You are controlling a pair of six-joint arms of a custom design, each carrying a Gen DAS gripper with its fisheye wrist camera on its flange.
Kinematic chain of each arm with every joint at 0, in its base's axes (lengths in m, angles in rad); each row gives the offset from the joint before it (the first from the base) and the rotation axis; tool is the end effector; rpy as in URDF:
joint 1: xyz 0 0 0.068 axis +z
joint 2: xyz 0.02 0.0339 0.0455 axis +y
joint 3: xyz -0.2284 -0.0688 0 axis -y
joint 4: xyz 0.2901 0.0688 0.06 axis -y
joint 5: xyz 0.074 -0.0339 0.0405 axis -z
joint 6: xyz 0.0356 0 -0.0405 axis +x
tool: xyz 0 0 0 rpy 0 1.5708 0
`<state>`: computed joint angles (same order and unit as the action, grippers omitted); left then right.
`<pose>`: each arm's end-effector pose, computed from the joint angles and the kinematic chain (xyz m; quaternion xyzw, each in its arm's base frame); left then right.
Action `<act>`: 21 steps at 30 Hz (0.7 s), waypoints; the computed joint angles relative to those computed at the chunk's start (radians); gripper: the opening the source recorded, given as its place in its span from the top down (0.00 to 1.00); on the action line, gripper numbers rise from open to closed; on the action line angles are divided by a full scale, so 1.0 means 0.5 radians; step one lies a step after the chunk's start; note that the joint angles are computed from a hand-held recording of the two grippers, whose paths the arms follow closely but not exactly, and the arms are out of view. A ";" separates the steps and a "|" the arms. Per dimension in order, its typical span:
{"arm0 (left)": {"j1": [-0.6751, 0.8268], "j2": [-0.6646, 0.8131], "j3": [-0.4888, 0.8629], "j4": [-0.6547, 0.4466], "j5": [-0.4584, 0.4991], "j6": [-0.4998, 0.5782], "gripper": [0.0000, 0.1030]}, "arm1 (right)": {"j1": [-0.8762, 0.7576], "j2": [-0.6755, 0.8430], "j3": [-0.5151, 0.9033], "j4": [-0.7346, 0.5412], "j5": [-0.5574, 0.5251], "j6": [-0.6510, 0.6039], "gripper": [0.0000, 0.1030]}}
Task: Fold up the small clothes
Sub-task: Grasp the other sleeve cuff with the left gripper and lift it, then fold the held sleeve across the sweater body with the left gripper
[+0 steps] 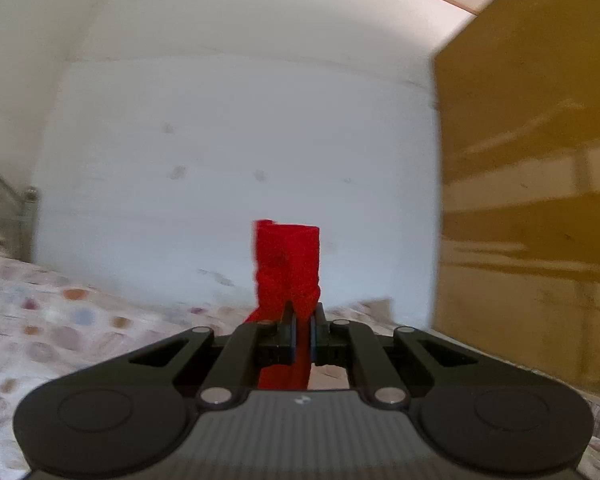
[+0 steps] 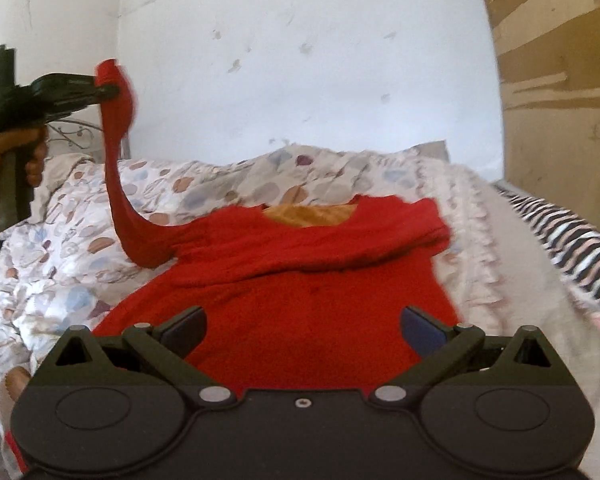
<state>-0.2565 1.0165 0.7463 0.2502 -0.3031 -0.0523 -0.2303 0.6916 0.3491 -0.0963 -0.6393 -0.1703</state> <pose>0.2961 -0.0667 0.2859 -0.0332 0.7131 0.0001 0.7003 0.2291 -0.0319 0.1747 -0.1444 0.8060 0.1586 0.5517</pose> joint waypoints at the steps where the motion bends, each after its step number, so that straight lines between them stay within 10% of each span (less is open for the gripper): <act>1: -0.053 0.077 0.027 0.023 0.005 0.004 0.95 | -0.054 -0.041 -0.017 -0.027 -0.017 -0.021 0.00; 21: -0.593 0.914 0.220 -0.111 0.190 -0.263 0.95 | -0.601 0.170 -0.025 0.078 0.036 -0.084 0.00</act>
